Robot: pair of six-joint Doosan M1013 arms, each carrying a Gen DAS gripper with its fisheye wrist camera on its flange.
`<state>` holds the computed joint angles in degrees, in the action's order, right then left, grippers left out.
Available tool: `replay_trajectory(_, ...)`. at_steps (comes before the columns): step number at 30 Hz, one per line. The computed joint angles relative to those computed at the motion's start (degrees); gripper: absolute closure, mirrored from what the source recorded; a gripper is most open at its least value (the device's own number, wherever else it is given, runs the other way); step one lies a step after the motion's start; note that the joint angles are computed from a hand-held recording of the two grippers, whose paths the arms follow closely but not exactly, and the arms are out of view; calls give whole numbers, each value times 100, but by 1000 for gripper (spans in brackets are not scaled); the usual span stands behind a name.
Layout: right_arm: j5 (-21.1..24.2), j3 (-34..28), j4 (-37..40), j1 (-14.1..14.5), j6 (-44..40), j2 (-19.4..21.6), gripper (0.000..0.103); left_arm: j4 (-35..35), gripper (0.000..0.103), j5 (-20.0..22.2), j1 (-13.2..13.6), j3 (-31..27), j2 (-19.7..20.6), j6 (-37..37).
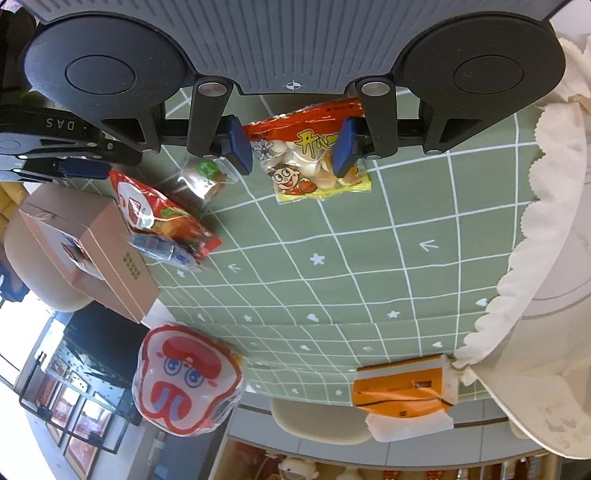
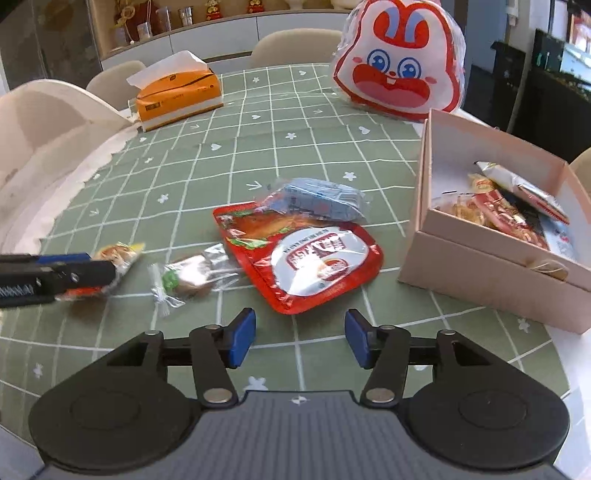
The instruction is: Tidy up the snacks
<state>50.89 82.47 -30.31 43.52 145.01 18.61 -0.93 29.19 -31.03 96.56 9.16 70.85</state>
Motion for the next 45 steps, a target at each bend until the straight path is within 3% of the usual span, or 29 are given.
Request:
replay_trajectory(7,-58,346,-563,68,476,-164,46,-325,48,205,1,-215,139,339)
replay_trajectory(13,-123,590,-902,122,742,-274,41,258,46,670,-177,-530,353,226)
replay_trajectory(16,-201,719,-1151,158,1032,-320,34,477,44,638,-224,-522,373,238)
replay_trajectory(19,-266,793,-1241,167,1403,-352,31,425,39,286,-218,-338,313,554)
replay_trajectory(23,-322,685,-928,180,977,-312,31,216,39,-67,-189,-81,188,1024)
replay_trajectory(31,-1087,222,13,43,449,-2,31,142,41,228,-135,-22,44,941)
replay_trajectory(36,-683,-492,466,-12,662,443,30,146,41,231,-124,60,-26,887)
replay_trajectory(39,-79,-985,257,47,641,766,28,377,41,222,-168,74,-37,582)
replay_trajectory(42,364,-1263,-16,128,93,978,28,683,41,265,-230,58,-26,257)
replay_trajectory(45,151,-1057,-71,147,-191,858,36,790,41,288,-250,57,-27,107)
